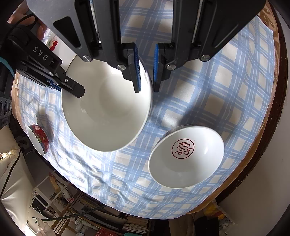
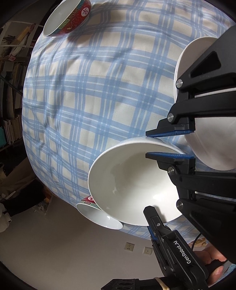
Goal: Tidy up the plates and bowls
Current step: 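Carry the white bowl with both grippers and lower it onto the plate stack, then open both grippers to release the white bowl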
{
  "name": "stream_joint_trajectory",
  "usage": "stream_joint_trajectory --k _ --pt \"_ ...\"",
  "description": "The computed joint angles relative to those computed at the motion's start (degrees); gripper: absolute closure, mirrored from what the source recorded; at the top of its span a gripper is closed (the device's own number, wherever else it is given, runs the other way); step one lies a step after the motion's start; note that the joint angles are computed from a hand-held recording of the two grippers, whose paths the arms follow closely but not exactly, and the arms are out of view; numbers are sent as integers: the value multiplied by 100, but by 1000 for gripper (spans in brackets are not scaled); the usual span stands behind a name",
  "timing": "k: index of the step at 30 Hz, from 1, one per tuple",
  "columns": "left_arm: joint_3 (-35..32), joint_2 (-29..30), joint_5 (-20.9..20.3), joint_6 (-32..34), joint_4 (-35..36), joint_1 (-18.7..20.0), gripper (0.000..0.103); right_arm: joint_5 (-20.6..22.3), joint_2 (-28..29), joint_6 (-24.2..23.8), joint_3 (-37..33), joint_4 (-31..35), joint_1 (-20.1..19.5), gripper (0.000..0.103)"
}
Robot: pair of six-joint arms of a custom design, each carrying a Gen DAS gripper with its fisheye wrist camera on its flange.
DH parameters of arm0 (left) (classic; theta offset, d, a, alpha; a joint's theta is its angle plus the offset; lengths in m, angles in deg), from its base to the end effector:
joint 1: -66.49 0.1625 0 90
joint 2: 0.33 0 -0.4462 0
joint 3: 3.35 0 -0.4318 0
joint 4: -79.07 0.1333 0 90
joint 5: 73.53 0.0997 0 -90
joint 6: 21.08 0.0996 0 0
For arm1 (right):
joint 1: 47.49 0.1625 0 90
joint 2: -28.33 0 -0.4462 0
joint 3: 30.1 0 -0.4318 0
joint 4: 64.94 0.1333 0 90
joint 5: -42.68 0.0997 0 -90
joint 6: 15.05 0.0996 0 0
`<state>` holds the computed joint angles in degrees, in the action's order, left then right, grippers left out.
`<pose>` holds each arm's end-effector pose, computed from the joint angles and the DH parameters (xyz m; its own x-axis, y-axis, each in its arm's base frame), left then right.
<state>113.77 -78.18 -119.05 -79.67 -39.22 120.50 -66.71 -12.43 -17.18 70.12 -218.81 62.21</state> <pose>-0.1369 -0.5340 0.2366 -0.7523 -0.4031 -0.5210 -0.1251 0.8640 -0.4878 0.3182 -0.5914 -0.0041 -0.8836 -0.3286 0.3336 -0.3692 0.9271 -0.0645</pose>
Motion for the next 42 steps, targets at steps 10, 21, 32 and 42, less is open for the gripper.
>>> stream_joint_trajectory --k 10,21,32,42 --pt "28 -112 -103 -154 232 45 90 -54 44 -28 31 68 75 86" --pt "103 -312 -348 177 -20 165 91 -41 17 -17 -10 207 41 85" --pt "-37 -587 490 -261 1203 -285 77 -245 -146 -131 -37 -131 276 51" --pt "-222 -954 1418 -787 2311 -318 30 -420 220 -428 -670 -73 619 10"
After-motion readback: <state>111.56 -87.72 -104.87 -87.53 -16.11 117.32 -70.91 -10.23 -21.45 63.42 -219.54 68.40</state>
